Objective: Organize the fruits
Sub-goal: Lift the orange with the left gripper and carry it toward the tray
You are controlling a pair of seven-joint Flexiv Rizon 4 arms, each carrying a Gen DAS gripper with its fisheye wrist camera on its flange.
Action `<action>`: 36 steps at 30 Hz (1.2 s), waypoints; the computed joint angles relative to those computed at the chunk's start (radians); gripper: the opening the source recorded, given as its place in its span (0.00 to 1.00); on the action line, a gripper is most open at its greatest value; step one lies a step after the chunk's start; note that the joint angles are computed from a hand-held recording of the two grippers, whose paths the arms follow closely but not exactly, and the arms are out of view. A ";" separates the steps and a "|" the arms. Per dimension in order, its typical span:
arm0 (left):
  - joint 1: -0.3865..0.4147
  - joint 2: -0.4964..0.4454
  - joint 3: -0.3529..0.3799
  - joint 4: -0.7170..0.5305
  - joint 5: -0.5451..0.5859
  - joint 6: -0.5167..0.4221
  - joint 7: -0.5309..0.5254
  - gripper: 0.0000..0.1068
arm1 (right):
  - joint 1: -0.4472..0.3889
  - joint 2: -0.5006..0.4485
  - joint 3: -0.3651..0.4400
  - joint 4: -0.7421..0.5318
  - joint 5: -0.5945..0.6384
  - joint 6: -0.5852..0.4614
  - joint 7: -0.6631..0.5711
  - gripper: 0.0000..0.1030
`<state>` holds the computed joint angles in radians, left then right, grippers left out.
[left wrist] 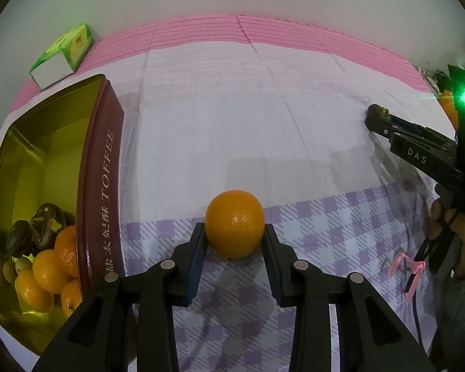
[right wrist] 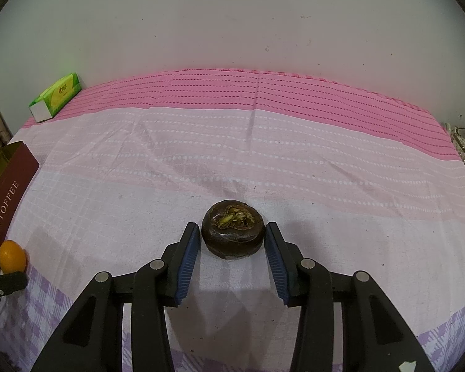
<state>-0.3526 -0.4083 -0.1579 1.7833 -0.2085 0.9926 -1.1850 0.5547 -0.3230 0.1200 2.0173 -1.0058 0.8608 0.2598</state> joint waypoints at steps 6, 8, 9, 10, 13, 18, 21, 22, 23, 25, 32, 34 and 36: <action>0.000 -0.002 0.000 -0.003 0.001 0.000 -0.004 0.34 | 0.000 0.000 0.000 0.001 -0.001 0.001 0.001 0.40; -0.001 -0.004 -0.001 -0.004 0.000 0.000 -0.004 0.34 | 0.000 0.000 0.000 0.001 0.000 0.000 0.000 0.41; 0.002 -0.002 -0.003 -0.001 -0.004 0.002 0.002 0.34 | 0.000 0.000 0.000 0.001 -0.001 0.000 0.001 0.41; -0.002 -0.007 -0.003 -0.007 -0.001 0.002 -0.002 0.34 | 0.000 0.000 0.000 0.001 -0.001 0.000 0.001 0.41; -0.002 -0.004 -0.001 -0.006 0.001 0.001 -0.002 0.34 | 0.000 0.001 0.001 0.000 0.000 -0.001 0.001 0.41; 0.000 0.002 -0.004 -0.004 -0.004 0.004 0.005 0.34 | 0.000 0.001 0.001 0.001 -0.001 -0.001 0.001 0.41; 0.002 0.005 -0.007 -0.002 -0.010 0.007 0.010 0.33 | 0.000 0.001 0.001 0.002 -0.001 0.000 0.002 0.41; 0.003 0.007 -0.008 0.000 -0.013 0.009 0.013 0.33 | 0.000 0.001 0.001 0.002 -0.001 0.000 0.002 0.41; 0.004 0.009 -0.008 0.002 -0.015 0.011 0.017 0.33 | 0.000 0.001 0.001 0.002 -0.002 0.000 0.002 0.41; 0.005 0.012 -0.010 0.003 -0.020 0.014 0.019 0.32 | 0.000 0.001 0.001 0.001 -0.001 -0.001 0.002 0.41; -0.002 0.004 -0.004 -0.014 -0.014 0.007 0.009 0.30 | 0.000 0.001 0.001 0.002 -0.001 0.000 0.002 0.41; -0.007 -0.004 -0.001 -0.033 -0.006 -0.008 -0.002 0.30 | 0.000 0.001 0.001 0.001 -0.001 0.000 0.001 0.42; -0.015 -0.012 0.005 -0.053 0.009 -0.017 -0.019 0.31 | 0.000 0.002 0.001 0.003 -0.002 0.000 0.003 0.42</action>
